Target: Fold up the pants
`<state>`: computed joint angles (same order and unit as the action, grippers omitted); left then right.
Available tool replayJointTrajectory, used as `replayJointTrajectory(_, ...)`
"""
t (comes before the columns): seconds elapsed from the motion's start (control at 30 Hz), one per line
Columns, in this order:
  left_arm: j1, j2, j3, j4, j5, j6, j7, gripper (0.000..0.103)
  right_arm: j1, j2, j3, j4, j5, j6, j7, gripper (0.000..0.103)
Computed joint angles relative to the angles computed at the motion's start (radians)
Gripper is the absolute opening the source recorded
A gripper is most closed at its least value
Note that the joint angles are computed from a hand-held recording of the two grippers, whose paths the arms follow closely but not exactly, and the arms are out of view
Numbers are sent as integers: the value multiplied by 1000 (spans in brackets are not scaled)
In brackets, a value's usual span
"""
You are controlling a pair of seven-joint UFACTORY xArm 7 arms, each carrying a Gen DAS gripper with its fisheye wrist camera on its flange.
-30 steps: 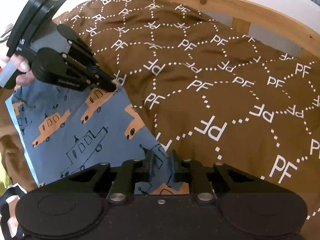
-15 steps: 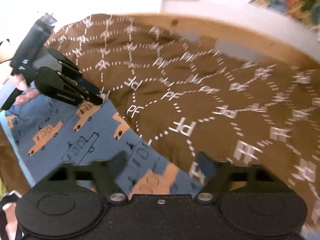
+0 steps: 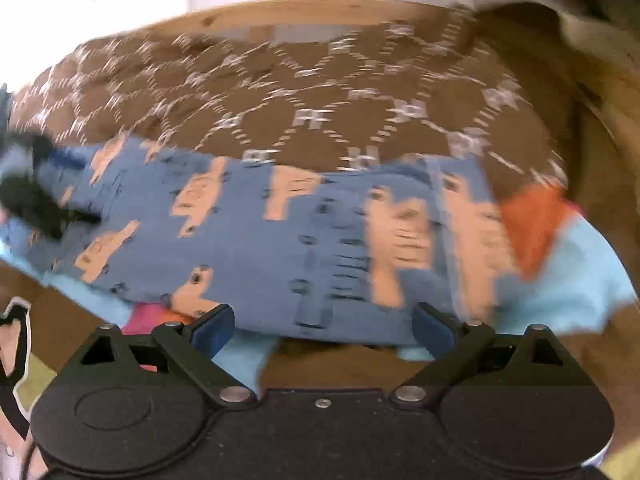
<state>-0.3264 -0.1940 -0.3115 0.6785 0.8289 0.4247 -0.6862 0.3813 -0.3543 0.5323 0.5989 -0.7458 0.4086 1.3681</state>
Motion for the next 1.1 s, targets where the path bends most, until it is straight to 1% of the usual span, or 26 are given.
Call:
replayJointTrajectory(0.07, -10, -27, 12, -11, -52, -1, 22, 97, 1, -75, -17, -55, 26, -54, 50, 96)
replayJointTrajectory(0.1, -11, -40, 13, -14, -70, -4, 27, 98, -6, -107, -6, -67, 42, -53, 68, 98)
replayJointTrajectory(0.13, -8, -60, 9, -22, -79, -17, 19, 99, -16, -144, 18, -73, 54, -27, 85, 98)
replayJointTrajectory(0.2, -1, -85, 7, -35, -101, -71, 27, 103, -42, -210, 62, -86, 53, -7, 111, 100)
replayJointTrajectory(0.27, -2, -94, 6, -46, -129, -149, 69, 103, -75, -258, 89, -108, 50, -28, 129, 100)
replayJointTrajectory(0.33, -6, -65, -2, -26, -161, -208, 137, 103, -101, -288, 100, -124, 67, -47, 131, 100)
replayJointTrajectory(0.37, 0, -44, -19, -6, -165, -223, 149, 103, -126, -288, 98, -130, 70, -74, 127, 100)
replayJointTrajectory(0.43, 10, 16, -48, 46, -161, -249, 149, 103, -167, -309, 106, -150, 88, -119, 140, 100)
replayJointTrajectory(0.5, -1, 88, -59, 107, -151, -268, 134, 103, -195, -318, 110, -164, 123, -146, 151, 99)
replayJointTrajectory(0.57, -30, 153, -52, 162, -126, -275, 115, 103, -206, -330, 110, -187, 171, -168, 168, 96)
replayJointTrajectory(0.63, -60, 219, -40, 223, -42, -274, 46, 103, -209, -338, 114, -205, 214, -185, 175, 92)
replayJointTrajectory(0.67, -77, 242, -30, 244, -22, -277, 30, 103, -210, -342, 118, -210, 230, -191, 171, 88)
replayJointTrajectory(0.7, -96, 260, -19, 261, -1, -275, 15, 103, -201, -348, 117, -217, 248, -194, 160, 87)
replayJointTrajectory(0.77, -138, 291, 13, 286, 73, -274, -34, 103, -178, -338, 101, -218, 281, -183, 123, 83)
replayJointTrajectory(0.83, -182, 319, 41, 311, 126, -262, -63, 103, -144, -325, 72, -219, 316, -172, 83, 82)
replayJointTrajectory(0.9, -223, 341, 69, 331, 162, -233, -79, 103, -116, -308, 52, -202, 352, -118, 52, 79)
replayJointTrajectory(1.0, -262, 362, 95, 341, 128, -192, -45, 103, -108, -288, 48, -178, 389, -62, 60, 78)
replayJointTrajectory(1.1, -269, 368, 111, 332, 14, -204, 14, 103, -120, -264, 53, -158, 405, -43, 106, 77)
